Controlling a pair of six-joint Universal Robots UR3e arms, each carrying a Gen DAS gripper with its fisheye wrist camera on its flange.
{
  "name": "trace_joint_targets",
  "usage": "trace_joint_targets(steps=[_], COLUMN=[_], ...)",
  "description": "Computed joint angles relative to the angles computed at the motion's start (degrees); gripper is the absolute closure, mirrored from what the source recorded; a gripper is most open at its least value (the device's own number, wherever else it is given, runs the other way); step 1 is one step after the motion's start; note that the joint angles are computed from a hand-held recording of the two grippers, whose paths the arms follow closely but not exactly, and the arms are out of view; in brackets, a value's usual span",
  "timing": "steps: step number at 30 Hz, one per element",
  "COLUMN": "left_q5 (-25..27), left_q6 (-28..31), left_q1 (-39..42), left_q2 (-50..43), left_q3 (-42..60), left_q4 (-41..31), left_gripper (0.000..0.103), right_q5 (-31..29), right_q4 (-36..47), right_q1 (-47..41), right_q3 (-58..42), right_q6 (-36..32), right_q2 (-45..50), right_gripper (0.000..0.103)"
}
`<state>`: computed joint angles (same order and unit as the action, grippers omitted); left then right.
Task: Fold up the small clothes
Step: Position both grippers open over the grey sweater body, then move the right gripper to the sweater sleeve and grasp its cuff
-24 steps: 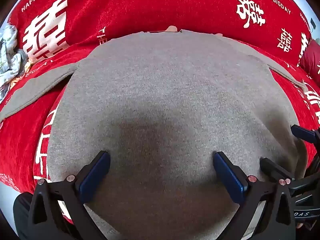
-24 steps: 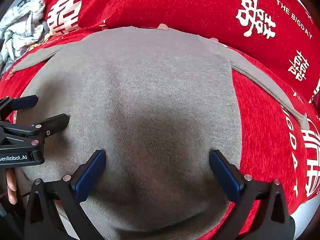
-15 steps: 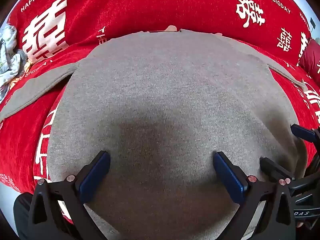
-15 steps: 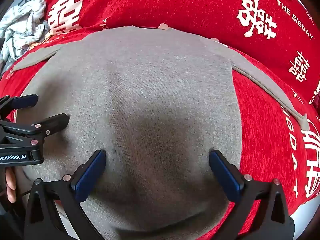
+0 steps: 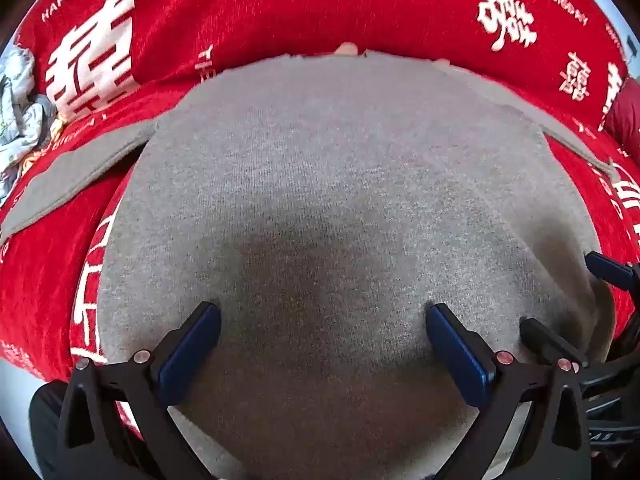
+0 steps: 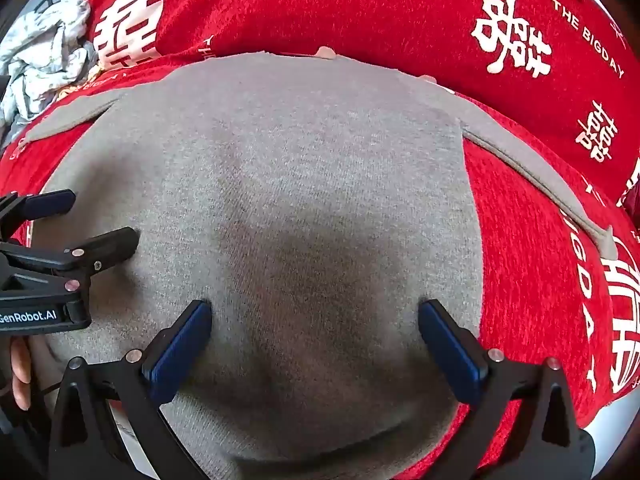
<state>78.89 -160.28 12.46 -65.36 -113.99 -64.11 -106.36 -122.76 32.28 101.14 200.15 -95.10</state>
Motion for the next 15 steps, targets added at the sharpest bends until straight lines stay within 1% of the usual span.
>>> trace_joint_targets(steps=[2,3,5,6,8,9,10,11,13,15], left_q5=[3.1,3.6,6.2,6.4,6.1,7.8,8.3,11.0,11.0,10.7], left_q6=[-1.0,-0.7,-0.8,-0.8,-0.9,-1.4,-2.2,-3.2,-4.8,-6.3], left_q1=[-2.6,-3.3,-6.0,-6.9,-8.8,-10.6,-12.2,-14.7,-16.9,-18.8], left_q2=[-3.0,-3.4,-3.1,-2.8,-3.9,-6.4,-8.2,-11.0,-15.2,-18.5], left_q3=[4.8,6.1,7.2,8.0,12.1,15.9,18.7,22.3,28.0,32.1], left_q4=[-3.9,-4.9,-3.4,-2.9,-4.5,-6.3,-6.6,-7.7,-8.6,-9.0], left_gripper=[0.000,0.000,0.000,0.000,0.000,0.000,0.000,0.000,0.000,0.000], right_q5=[0.3,0.1,0.3,0.8,1.4,1.8,2.1,4.0,7.4,12.0], right_q4=[2.6,3.0,-0.6,-1.7,-2.2,-1.5,1.1,3.1,8.5,10.4], right_q1=[-0.3,-0.3,-0.9,-1.5,-3.3,-4.7,-6.5,-9.4,-15.3,-22.6], right_q3=[-2.6,-3.1,-1.6,-1.7,-2.9,-4.0,-6.4,-7.7,-10.6,-10.2], right_q6=[-1.2,-1.7,-2.6,-3.0,-3.4,-3.5,-3.7,-3.7,-3.4,-4.8], right_q2=[1.0,0.9,-1.5,-2.7,-4.6,-5.6,-6.0,-7.1,-9.1,-13.1], right_gripper=[0.000,0.000,0.000,0.000,0.000,0.000,0.000,0.000,0.000,0.000])
